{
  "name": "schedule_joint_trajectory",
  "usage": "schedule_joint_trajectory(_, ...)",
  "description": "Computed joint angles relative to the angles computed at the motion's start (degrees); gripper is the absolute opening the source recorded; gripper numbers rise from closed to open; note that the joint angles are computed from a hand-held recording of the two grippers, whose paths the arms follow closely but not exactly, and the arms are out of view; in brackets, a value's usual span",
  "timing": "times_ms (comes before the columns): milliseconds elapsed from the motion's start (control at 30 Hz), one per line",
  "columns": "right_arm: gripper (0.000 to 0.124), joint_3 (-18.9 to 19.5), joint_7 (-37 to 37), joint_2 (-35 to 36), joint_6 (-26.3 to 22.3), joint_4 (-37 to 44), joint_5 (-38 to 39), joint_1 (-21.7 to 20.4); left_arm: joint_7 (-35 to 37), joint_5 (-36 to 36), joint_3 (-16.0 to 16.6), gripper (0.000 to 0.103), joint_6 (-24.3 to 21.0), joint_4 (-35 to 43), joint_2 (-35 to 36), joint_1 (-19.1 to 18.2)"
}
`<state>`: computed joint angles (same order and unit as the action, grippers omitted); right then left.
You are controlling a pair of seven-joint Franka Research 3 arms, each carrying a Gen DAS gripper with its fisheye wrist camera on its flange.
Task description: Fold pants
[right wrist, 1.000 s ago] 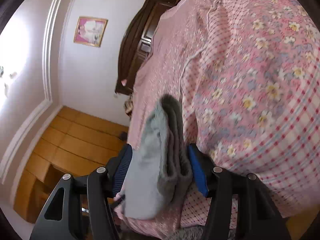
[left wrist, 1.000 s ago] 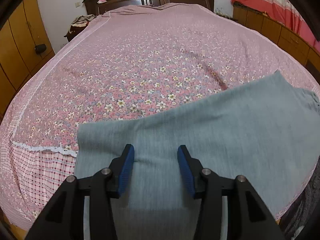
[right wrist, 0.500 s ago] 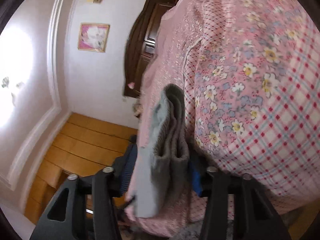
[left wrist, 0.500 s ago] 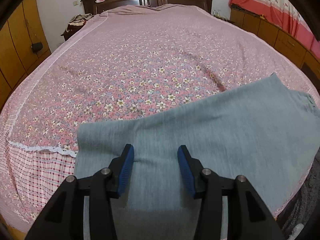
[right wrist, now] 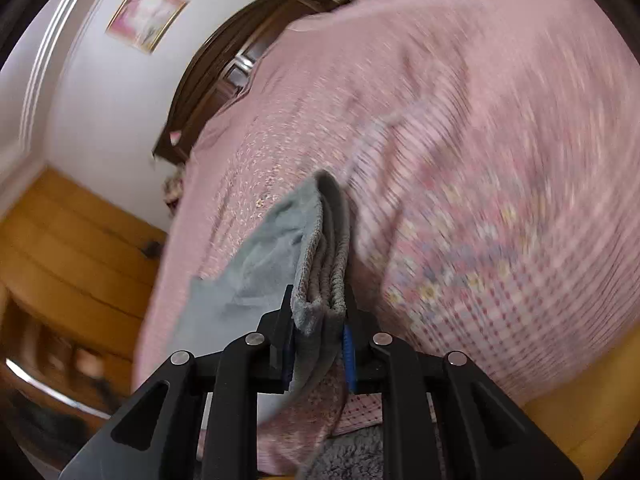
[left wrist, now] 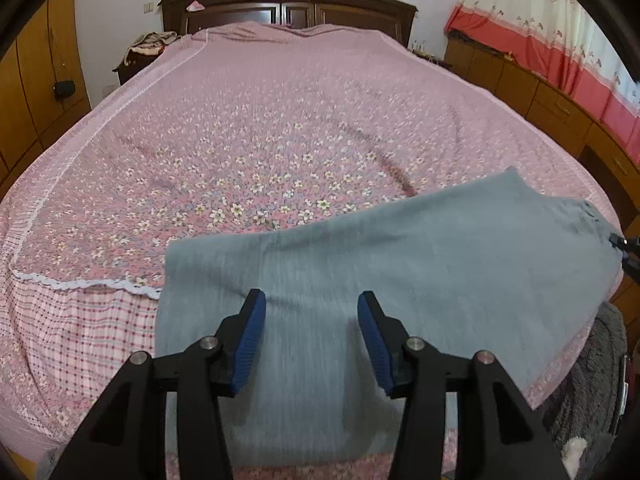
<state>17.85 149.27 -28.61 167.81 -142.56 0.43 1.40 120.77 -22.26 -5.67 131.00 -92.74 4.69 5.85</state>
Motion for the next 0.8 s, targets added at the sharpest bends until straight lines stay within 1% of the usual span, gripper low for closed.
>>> schedule_joint_trajectory(67,0.019,3.22,0.77,0.65,-5.62,4.54,-4.23,-3.27,1.16,-0.95,0.18,0.053,-0.09,-0.53,-0.88,0.31)
schedule_joint_trajectory(133,0.019,5.24,1.66,2.43,-11.52,9.92,-9.23,-4.96,2.17,-1.57,0.53,0.053,0.03,-0.92,-1.61,0.53)
schedule_joint_trajectory(167,0.019,5.66,1.53,3.41,-14.11,12.08,-11.41,-4.91,2.54,-1.76,0.70,0.054,0.04,-0.79,-1.67,0.59)
schedule_joint_trajectory(267,0.019,8.54,1.73,7.81,-26.09,21.46,-18.87,-5.11,3.37,-1.94,1.16,0.054,0.72,-1.24,-2.23,0.79)
schedule_joint_trajectory(300,0.018,9.19,1.94,8.50,-28.74,23.43,-20.43,-4.53,3.48,-2.11,1.35,0.054,0.91,-1.38,-2.33,0.91)
schedule_joint_trajectory(333,0.018,8.91,2.22,8.38,-30.68,23.96,-22.20,-2.93,3.59,-2.50,1.53,0.054,0.88,-1.45,-2.31,1.06)
schedule_joint_trajectory(367,0.018,10.18,1.89,9.67,-32.54,26.49,-23.76,-3.33,3.51,-2.74,1.61,0.054,0.82,-1.52,-2.30,1.13)
schedule_joint_trajectory(400,0.018,11.58,2.27,10.73,-33.09,28.39,-26.39,-3.98,3.50,-3.36,1.81,0.054,0.58,-1.51,-2.18,1.37)
schedule_joint_trajectory(467,0.018,10.21,3.53,10.27,-34.55,28.09,-29.62,-1.19,2.98,-3.85,2.05,0.054,0.58,-1.74,-2.13,1.73)
schedule_joint_trajectory(500,0.018,11.19,3.42,11.34,-35.14,29.89,-30.86,-1.59,2.87,-4.20,2.17,0.054,0.59,-2.02,-2.19,1.95)
schedule_joint_trajectory(600,0.018,11.04,3.74,13.25,-37.21,32.74,-34.12,0.19,3.93,-5.90,2.52,0.054,0.14,-2.71,-2.58,2.57)
schedule_joint_trajectory(700,0.017,11.98,6.49,15.93,-40.50,36.43,-39.38,1.51,4.66,-7.18,2.91,0.054,-0.35,-2.76,-2.71,3.10)
schedule_joint_trajectory(800,0.017,11.56,6.94,18.91,-41.43,39.83,-41.93,3.61,5.11,-8.66,3.33,0.054,-1.67,-1.83,-2.49,3.81)
